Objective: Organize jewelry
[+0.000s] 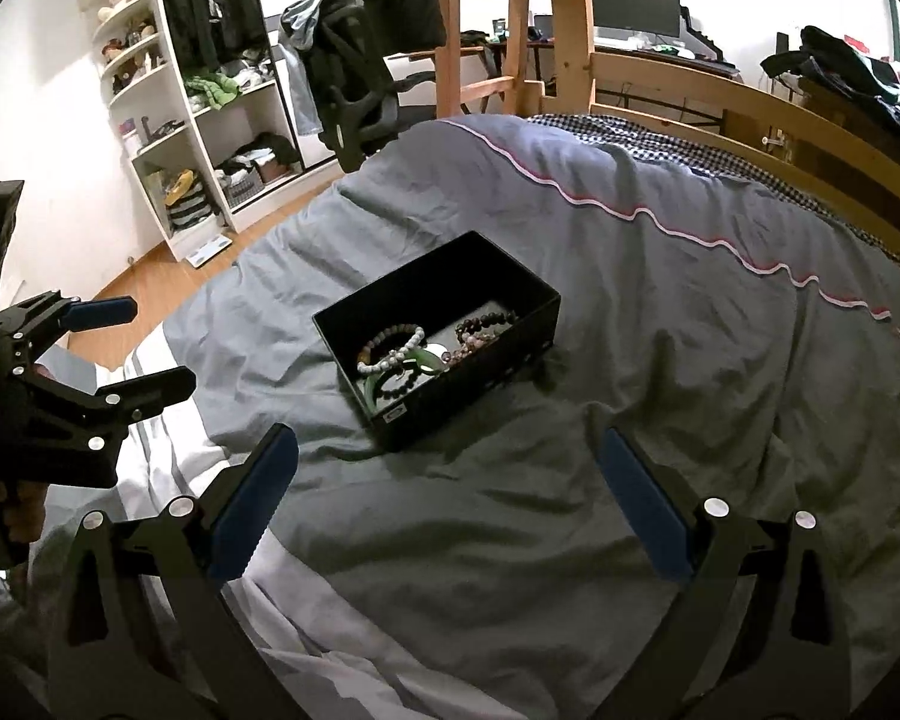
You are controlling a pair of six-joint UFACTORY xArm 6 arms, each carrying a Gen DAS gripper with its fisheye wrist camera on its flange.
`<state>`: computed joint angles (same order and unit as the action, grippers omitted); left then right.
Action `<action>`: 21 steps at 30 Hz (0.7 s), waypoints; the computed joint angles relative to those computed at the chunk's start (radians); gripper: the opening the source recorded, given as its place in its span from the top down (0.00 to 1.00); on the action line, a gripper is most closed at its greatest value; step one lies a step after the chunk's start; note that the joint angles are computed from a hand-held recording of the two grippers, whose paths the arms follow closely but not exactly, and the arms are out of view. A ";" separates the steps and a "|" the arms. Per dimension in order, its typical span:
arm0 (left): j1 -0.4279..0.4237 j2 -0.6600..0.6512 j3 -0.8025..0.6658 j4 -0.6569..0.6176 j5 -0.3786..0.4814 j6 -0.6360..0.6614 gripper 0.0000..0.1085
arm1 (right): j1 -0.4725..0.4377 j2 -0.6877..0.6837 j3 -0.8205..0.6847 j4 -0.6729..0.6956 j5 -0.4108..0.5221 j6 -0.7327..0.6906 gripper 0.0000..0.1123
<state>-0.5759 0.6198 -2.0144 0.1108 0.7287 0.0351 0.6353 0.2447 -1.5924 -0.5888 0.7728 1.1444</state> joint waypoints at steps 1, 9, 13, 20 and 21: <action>-0.001 0.001 -0.001 0.006 0.003 -0.002 0.11 | -0.001 0.000 0.002 0.001 -0.002 0.000 0.12; -0.008 0.006 -0.011 0.021 0.017 -0.005 0.11 | -0.006 -0.007 0.015 0.000 -0.018 0.024 0.12; -0.010 0.004 -0.005 0.020 0.015 0.000 0.11 | -0.010 -0.006 0.020 0.008 -0.022 0.027 0.12; -0.011 -0.009 0.017 0.024 -0.003 -0.008 0.11 | -0.010 -0.004 0.021 0.008 -0.024 0.024 0.12; -0.011 -0.010 0.019 0.027 -0.005 -0.010 0.11 | -0.010 -0.004 0.023 0.008 -0.026 0.026 0.12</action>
